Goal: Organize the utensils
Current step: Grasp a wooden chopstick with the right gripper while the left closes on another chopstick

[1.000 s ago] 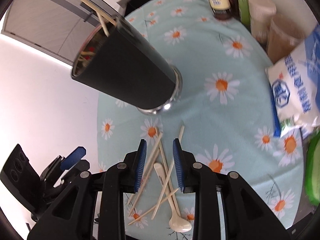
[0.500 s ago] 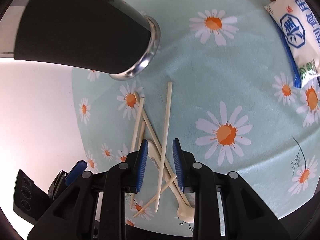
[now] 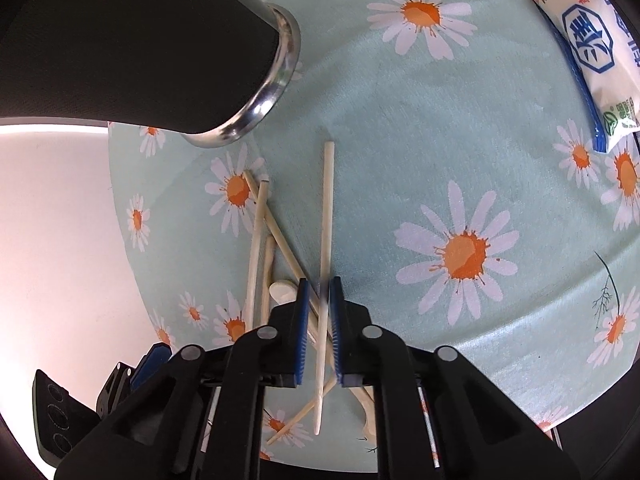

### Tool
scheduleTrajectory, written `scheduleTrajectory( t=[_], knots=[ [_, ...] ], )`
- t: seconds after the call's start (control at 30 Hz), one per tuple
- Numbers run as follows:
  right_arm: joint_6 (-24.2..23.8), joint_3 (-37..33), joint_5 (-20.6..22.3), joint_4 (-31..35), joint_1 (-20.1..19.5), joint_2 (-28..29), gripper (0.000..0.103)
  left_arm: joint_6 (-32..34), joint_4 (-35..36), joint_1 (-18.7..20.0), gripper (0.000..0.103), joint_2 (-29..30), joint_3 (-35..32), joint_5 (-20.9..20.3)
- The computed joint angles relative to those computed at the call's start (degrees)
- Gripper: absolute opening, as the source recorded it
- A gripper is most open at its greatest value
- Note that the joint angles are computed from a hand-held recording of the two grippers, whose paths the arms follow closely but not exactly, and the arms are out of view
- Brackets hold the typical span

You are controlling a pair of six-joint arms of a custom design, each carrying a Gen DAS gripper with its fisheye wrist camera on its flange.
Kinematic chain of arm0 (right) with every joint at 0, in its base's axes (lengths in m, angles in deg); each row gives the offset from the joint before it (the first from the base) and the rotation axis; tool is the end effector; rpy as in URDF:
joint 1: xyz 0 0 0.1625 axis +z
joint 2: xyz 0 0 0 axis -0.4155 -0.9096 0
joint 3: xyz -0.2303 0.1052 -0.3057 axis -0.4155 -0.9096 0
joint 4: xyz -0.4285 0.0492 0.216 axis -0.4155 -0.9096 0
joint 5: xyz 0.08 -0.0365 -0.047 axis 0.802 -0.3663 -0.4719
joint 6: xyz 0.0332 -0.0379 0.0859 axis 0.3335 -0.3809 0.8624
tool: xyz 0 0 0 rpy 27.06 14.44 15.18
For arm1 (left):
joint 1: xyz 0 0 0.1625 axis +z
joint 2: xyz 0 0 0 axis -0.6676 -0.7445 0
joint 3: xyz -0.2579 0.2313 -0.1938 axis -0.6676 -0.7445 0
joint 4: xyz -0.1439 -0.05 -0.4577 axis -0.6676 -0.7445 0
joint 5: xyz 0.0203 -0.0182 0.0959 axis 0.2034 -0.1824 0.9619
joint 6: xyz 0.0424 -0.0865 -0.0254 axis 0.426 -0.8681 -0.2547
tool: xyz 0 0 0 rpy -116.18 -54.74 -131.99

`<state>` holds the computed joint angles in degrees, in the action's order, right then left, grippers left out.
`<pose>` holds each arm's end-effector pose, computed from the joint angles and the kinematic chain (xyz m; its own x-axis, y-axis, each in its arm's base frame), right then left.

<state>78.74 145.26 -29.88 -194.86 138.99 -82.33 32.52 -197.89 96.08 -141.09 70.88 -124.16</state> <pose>0.4150 -0.6651 -0.0175 -0.9094 -0.0299 0.4147 0.0430 0.9853 0.1652 -0.0943 -0.4552 0.3898 -0.8928 0.0906 -0.4413 0.2900 0.8651 -0.4092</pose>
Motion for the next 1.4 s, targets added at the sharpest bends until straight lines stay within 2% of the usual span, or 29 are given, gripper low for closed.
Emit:
scheduleTrajectory(
  t=[0.17,0.5,0.87,1.17,1.2,1.23,1.4],
  knots=[
    [0.47,0.07,0.34,-0.17,-0.23,-0.21,0.006,0.35,0.67,0.23,0.034,0.83,-0.47,0.12],
    [-1.51,2.89,3.68,-3.43,-1.07,-3.24,0.006,0.14,2.70,0.15,0.034,3.90,-2.10,1.27],
    [-5.65,6.95,6.87,-6.66,-2.15,-8.56,0.006,-0.78,9.09,1.18,0.034,10.77,-7.03,1.42],
    [-6.97,9.79,9.66,-8.83,-3.59,-11.68,0.006,-0.30,15.05,1.58,0.033,16.71,-12.03,1.70],
    [-7.10,10.05,10.03,-9.01,-3.81,-11.90,0.006,-0.51,15.71,1.63,0.032,17.25,-12.61,1.78],
    [-7.30,10.99,10.55,-9.19,-4.21,-12.82,0.006,-0.89,16.58,1.81,0.025,18.03,-13.38,1.74],
    [-7.91,11.91,12.12,-8.63,-5.08,-14.78,0.006,-1.40,18.74,1.72,0.019,20.18,-14.95,2.20]
  ],
)
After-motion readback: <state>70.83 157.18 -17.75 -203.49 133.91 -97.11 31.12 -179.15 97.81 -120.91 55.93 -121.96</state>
